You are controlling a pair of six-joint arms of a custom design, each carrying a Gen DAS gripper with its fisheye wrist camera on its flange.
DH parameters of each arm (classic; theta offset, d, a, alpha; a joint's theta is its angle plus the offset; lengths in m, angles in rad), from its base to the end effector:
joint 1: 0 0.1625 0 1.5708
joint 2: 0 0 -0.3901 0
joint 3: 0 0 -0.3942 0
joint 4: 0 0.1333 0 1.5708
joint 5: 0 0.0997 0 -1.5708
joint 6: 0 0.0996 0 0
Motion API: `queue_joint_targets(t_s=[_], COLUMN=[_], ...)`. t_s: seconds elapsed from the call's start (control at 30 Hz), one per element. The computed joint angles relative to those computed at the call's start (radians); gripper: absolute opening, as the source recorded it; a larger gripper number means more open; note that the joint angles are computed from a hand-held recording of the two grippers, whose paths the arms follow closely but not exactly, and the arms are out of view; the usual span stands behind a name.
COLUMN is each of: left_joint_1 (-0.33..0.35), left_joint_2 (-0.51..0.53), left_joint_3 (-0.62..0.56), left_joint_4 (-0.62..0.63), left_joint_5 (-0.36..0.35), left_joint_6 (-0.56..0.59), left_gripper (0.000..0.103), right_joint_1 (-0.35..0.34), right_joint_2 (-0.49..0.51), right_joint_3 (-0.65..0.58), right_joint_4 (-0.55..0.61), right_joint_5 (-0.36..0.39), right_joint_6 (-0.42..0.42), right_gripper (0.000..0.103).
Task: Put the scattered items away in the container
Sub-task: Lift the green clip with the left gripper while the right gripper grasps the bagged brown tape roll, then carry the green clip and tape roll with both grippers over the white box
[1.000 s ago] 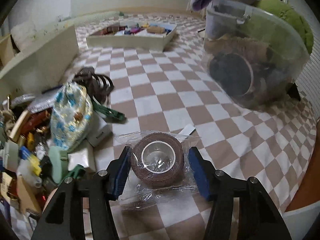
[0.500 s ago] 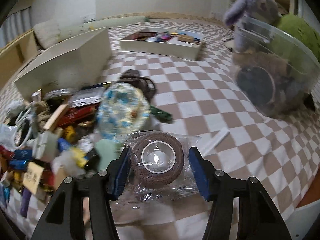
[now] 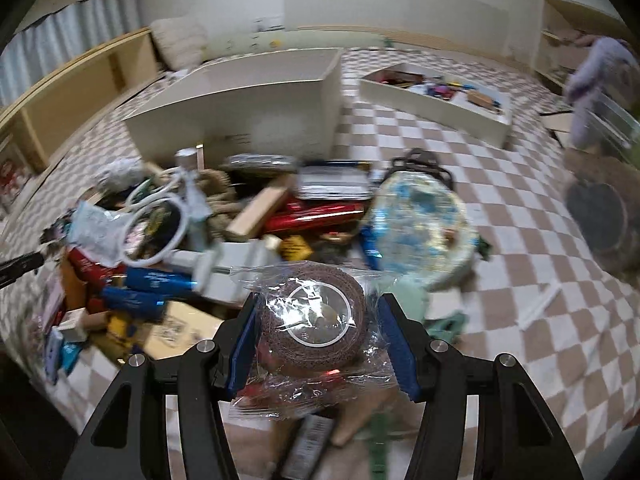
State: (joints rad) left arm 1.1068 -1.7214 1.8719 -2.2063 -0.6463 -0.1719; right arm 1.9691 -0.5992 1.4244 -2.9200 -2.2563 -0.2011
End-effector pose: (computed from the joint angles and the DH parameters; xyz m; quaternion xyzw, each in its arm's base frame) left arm -0.0099 -0.4953 0.4825 0.0205 0.8752 -0.3395 0.3440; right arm 0.3419 -0.6313 0.0760 0.1854 -0.8948 0.2747 0.2990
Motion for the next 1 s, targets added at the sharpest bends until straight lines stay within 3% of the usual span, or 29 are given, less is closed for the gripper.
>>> queue_joint_targets(t_s=[0.13, 0.37, 0.7, 0.83, 1.0], left_joint_1=[-0.013, -0.04, -0.043, -0.044, -0.041], left_joint_2=[0.046, 0.165, 0.321, 0.314, 0.236], left_joint_3=[-0.034, -0.152, -0.337, -0.349, -0.278], left_joint_4=[-0.023, -0.111, -0.183, -0.155, -0.028], left_joint_5=[-0.014, -0.065, -0.129, -0.122, -0.062], left_joint_6=[0.049, 0.179, 0.282, 0.285, 0.242], left_gripper=[0.045, 0.045, 0.045, 0.045, 0.046], right_joint_1=[0.011, 0.026, 0.035, 0.038, 0.031], right_joint_2=[0.016, 0.069, 0.176, 0.2, 0.186], right_joint_3=[-0.039, -0.197, -0.462, -0.518, -0.489], right_joint_4=[0.062, 0.127, 0.218, 0.228, 0.217], right_joint_5=[0.068, 0.166, 0.22, 0.229, 0.249], right_joint_6=[0.015, -0.031, -0.091, -0.111, -0.102], right_gripper=[0.059, 0.059, 0.059, 0.059, 0.059])
